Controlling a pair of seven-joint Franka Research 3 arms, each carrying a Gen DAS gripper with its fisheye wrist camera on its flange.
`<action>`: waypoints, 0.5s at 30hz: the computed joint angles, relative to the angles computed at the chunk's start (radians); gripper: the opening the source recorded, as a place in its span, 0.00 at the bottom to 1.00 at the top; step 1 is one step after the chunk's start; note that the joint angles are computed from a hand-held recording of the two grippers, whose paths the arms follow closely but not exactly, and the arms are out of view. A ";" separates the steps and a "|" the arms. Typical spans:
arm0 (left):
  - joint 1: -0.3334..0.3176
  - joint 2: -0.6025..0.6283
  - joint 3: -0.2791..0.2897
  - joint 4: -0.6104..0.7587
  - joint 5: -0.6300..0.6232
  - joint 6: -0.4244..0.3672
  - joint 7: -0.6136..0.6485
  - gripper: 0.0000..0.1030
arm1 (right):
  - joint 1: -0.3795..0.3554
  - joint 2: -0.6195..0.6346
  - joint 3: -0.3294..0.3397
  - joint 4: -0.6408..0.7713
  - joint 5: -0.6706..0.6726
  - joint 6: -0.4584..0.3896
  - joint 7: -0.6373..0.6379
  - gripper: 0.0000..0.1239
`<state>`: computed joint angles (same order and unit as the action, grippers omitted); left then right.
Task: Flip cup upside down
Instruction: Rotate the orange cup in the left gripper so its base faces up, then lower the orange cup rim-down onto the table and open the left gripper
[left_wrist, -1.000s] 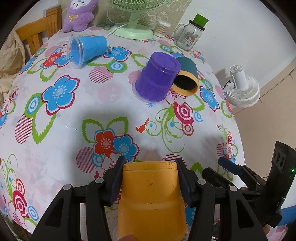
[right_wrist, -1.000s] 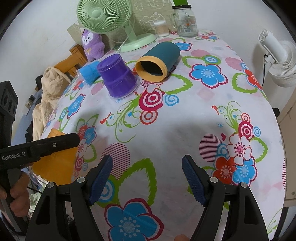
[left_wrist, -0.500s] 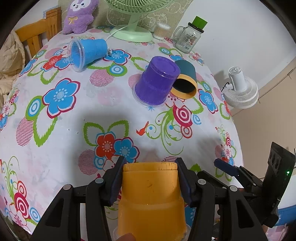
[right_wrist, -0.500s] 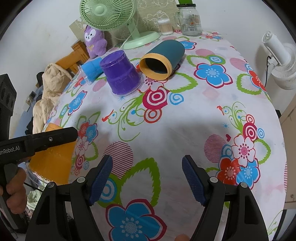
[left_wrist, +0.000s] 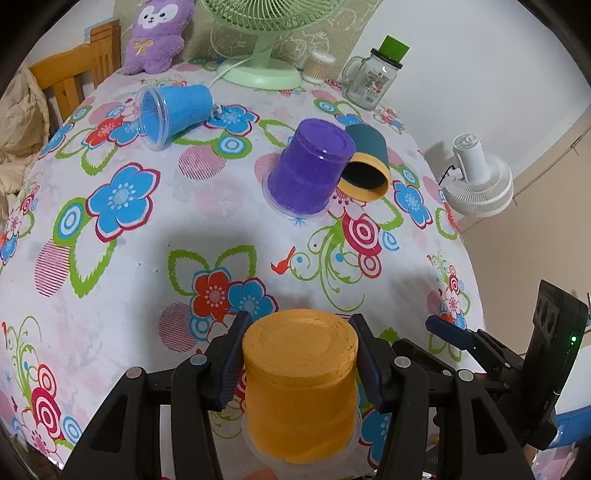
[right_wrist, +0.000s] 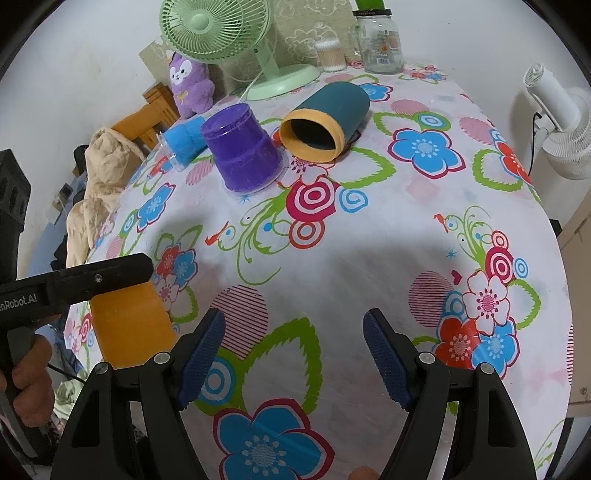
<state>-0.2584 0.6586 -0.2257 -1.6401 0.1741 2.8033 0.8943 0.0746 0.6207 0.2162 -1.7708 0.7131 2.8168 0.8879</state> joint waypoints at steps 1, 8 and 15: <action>-0.004 -0.004 0.006 -0.004 0.005 0.006 -0.005 0.54 | 0.000 -0.001 -0.001 0.000 0.000 0.001 0.002 0.64; -0.036 -0.042 0.056 -0.043 0.061 0.063 -0.061 0.54 | -0.002 -0.004 0.002 -0.005 0.003 0.004 -0.001 0.64; -0.038 -0.055 0.065 -0.058 0.096 0.079 -0.093 0.54 | 0.001 -0.012 0.006 -0.014 0.004 0.009 -0.010 0.64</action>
<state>-0.2968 0.6032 -0.1604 -1.6982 0.2706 2.8818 0.8016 0.0752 0.6090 0.2224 -1.7849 0.7166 2.8256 0.8777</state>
